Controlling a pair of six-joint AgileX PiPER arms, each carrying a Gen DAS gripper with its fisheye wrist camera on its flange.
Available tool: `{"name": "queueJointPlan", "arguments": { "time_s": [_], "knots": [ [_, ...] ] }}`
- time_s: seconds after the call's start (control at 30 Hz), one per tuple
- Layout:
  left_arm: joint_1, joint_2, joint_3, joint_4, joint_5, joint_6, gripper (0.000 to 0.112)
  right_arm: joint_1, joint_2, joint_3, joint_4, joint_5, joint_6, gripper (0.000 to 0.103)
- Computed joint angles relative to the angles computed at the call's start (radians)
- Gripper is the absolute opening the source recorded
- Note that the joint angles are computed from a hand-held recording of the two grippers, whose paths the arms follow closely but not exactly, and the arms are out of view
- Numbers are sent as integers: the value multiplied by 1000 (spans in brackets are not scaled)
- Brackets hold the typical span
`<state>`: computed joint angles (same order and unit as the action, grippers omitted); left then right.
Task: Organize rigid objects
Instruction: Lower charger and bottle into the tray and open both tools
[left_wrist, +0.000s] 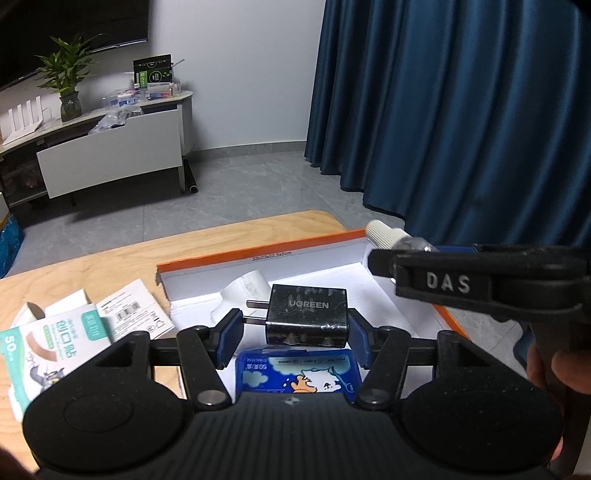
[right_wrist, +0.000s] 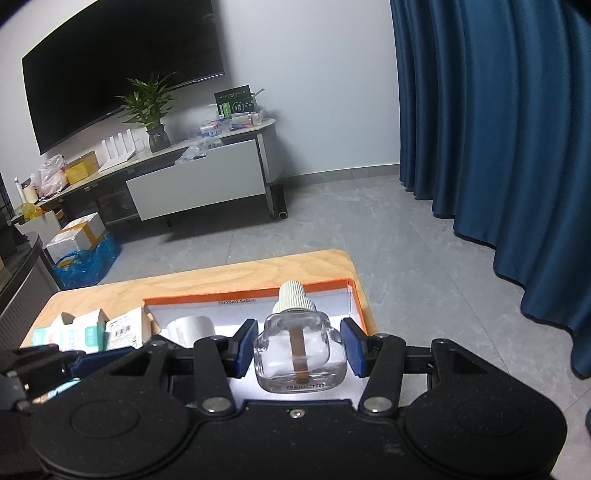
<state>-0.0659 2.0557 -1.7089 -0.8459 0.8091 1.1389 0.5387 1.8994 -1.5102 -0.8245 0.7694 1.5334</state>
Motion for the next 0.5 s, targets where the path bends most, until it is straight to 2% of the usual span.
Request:
{"name": "queueJointPlan", "arguments": {
  "time_s": [0.2, 0.33, 0.37, 0.47, 0.5],
  "knots": [
    [-21, 31, -42, 16, 22, -27, 60, -5, -16, 29, -95, -21, 116, 61],
    [-25, 68, -96, 9, 95, -39, 61, 22, -46, 48, -138, 40, 158, 61],
    [-23, 75, -108, 1, 113, -41, 63, 29, -57, 58, -147, 54, 168, 61],
    [-7, 64, -92, -37, 138, -23, 78, 46, -96, 90, -161, 75, 195, 61],
    [-4, 51, -72, -45, 128, -7, 79, 52, -107, 101, -165, 82, 201, 61]
  ]
}}
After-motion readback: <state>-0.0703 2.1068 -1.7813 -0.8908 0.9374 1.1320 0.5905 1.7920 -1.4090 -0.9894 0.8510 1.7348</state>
